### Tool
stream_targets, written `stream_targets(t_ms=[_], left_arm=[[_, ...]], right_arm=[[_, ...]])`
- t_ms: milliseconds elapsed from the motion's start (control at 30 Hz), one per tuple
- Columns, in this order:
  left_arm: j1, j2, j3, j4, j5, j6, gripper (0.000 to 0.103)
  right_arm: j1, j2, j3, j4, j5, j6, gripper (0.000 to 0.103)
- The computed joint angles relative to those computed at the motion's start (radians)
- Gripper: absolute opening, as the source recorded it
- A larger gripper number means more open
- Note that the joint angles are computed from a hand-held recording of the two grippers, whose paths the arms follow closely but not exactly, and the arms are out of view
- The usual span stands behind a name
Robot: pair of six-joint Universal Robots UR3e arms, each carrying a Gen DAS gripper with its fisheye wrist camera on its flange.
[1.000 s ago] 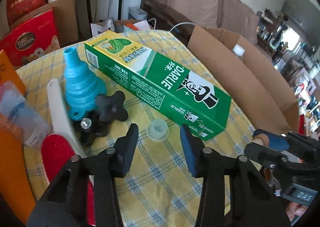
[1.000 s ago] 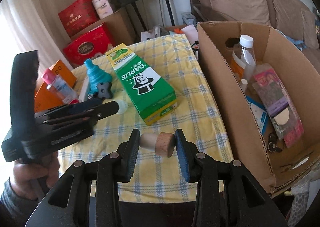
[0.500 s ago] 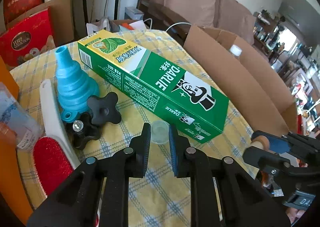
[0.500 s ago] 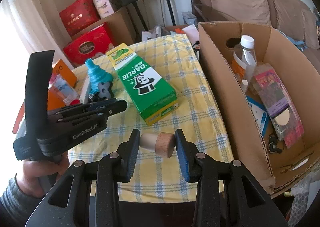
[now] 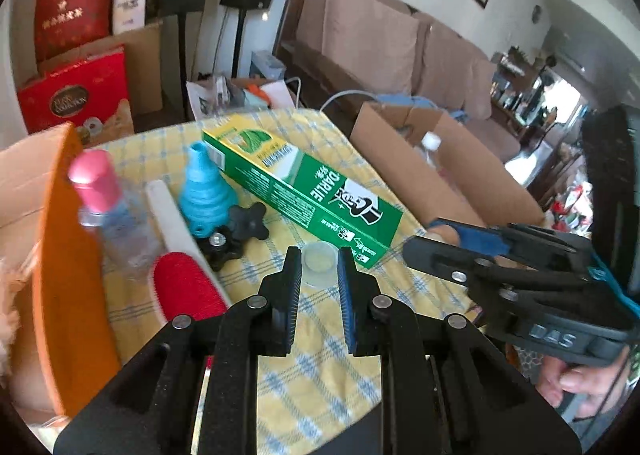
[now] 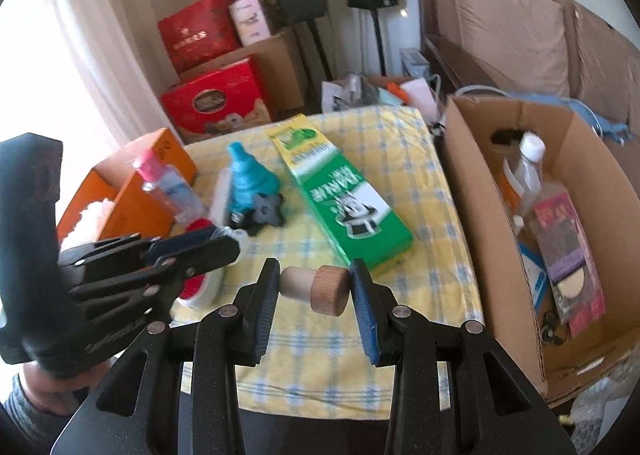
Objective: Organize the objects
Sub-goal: 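Carry the cork stopper toward the orange tray with the right gripper while the left gripper holds the clear cap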
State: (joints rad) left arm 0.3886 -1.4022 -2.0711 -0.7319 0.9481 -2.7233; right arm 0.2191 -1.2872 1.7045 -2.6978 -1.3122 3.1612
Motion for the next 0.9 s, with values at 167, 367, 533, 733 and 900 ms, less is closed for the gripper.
stream_targets(t_ms=[167, 367, 533, 733, 900], left_arm=[[0.127, 0.139, 0.005, -0.178, -0.061, 0.085, 0.017], [0.326, 0.285, 0.022, -0.403, -0.112, 0.232, 0.017], [0.523, 0.352, 0.041, -0.586, -0.155, 0.385, 0.017], [0.706, 0.367, 0.042, -0.707, -0.159, 0.521, 0.017], [0.802, 0.347, 0.03, -0.729, -0.145, 0.579, 0.017]], right_arm=[[0.073, 0.054, -0.126, 0.047, -0.017, 0.005, 0.036], [0.159, 0.136, -0.287, 0.099, -0.024, 0.018, 0.036], [0.224, 0.222, -0.446, 0.161, -0.011, 0.021, 0.036], [0.296, 0.351, -0.663, 0.253, 0.009, 0.019, 0.036], [0.35, 0.479, -0.874, 0.351, 0.027, 0.018, 0.036]])
